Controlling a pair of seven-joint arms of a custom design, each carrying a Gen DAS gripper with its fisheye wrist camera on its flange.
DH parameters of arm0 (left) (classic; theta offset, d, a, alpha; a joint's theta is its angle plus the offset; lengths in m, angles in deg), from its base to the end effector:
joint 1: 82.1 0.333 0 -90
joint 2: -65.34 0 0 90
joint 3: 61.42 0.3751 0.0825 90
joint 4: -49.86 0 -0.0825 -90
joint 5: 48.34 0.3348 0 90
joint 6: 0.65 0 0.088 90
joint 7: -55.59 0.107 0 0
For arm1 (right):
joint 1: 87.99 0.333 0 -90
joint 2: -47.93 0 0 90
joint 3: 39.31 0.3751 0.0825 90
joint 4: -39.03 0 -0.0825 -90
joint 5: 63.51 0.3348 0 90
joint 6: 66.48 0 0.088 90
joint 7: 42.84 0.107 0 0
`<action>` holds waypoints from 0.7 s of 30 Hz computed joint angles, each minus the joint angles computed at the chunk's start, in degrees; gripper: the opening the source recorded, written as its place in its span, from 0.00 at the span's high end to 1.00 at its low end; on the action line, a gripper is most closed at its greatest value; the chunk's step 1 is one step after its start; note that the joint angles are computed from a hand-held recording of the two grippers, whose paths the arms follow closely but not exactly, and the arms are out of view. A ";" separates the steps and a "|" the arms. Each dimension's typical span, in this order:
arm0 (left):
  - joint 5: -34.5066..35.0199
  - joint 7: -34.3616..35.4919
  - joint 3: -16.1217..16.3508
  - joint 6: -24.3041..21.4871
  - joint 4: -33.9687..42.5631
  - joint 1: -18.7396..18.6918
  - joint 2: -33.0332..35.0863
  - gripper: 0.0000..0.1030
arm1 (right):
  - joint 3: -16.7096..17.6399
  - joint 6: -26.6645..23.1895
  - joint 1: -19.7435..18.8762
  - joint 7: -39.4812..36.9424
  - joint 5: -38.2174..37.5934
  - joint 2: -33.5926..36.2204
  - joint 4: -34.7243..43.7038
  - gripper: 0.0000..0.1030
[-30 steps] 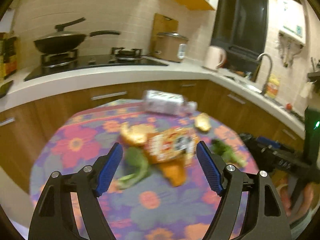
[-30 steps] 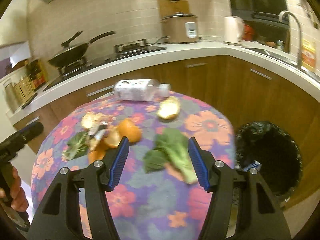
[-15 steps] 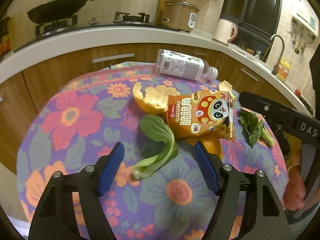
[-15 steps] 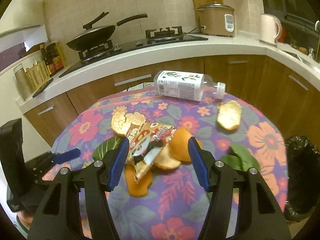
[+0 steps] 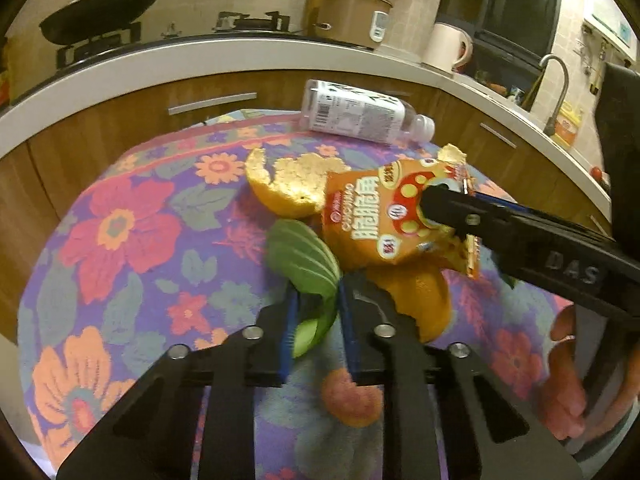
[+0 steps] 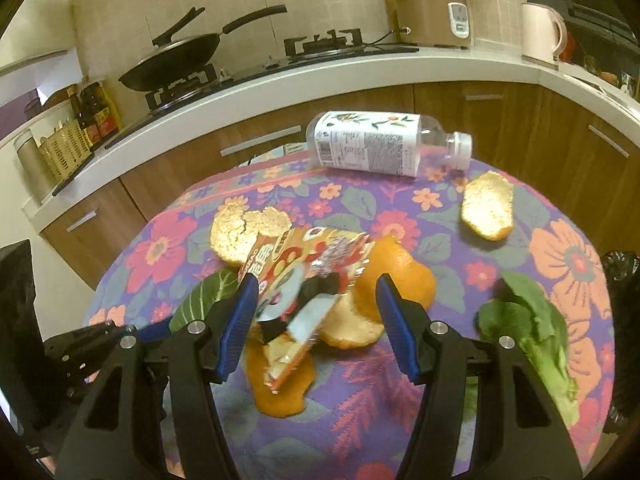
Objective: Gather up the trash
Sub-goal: 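Grasp the bok choy leaf with the left gripper while the right grasps the orange snack bag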
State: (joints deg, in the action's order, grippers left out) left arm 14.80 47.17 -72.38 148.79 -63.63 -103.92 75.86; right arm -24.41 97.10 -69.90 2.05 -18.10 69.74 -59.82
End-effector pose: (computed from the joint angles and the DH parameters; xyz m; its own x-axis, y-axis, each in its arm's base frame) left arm 0.4913 -0.3299 0.5018 0.2230 -0.9595 0.1723 -0.6498 -0.2780 -0.7074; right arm 0.6010 0.3080 0.5218 0.6463 -0.7321 -0.2152 -0.5919 -0.3030 -0.7469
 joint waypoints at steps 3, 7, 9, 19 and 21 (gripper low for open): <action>0.75 -0.54 0.00 -0.03 -0.14 -0.19 -0.13 0.89 | -0.12 -0.54 0.42 0.59 -0.70 0.41 0.44 0.47; 3.89 -4.49 0.44 2.24 -1.32 0.13 -0.88 0.91 | -0.24 -0.55 0.89 0.84 -1.51 0.53 0.31 0.68; 6.28 -7.28 0.57 3.37 -1.96 0.38 -1.37 0.92 | 0.03 0.26 0.78 0.35 -1.37 0.31 -0.23 0.72; 13.20 -14.86 -0.86 3.93 -2.27 0.61 -2.54 0.97 | 2.54 1.92 -2.43 -8.68 8.57 -3.33 -3.62 0.85; 13.47 -14.50 -1.34 2.94 -1.57 0.19 -2.45 0.97 | 2.38 2.25 -2.80 -11.04 11.45 -4.36 -4.33 0.85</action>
State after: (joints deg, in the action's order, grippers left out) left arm 28.27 32.68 -73.72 151.74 -65.20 -103.73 73.41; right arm -22.03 99.35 -72.71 -8.99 -6.65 65.38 -64.15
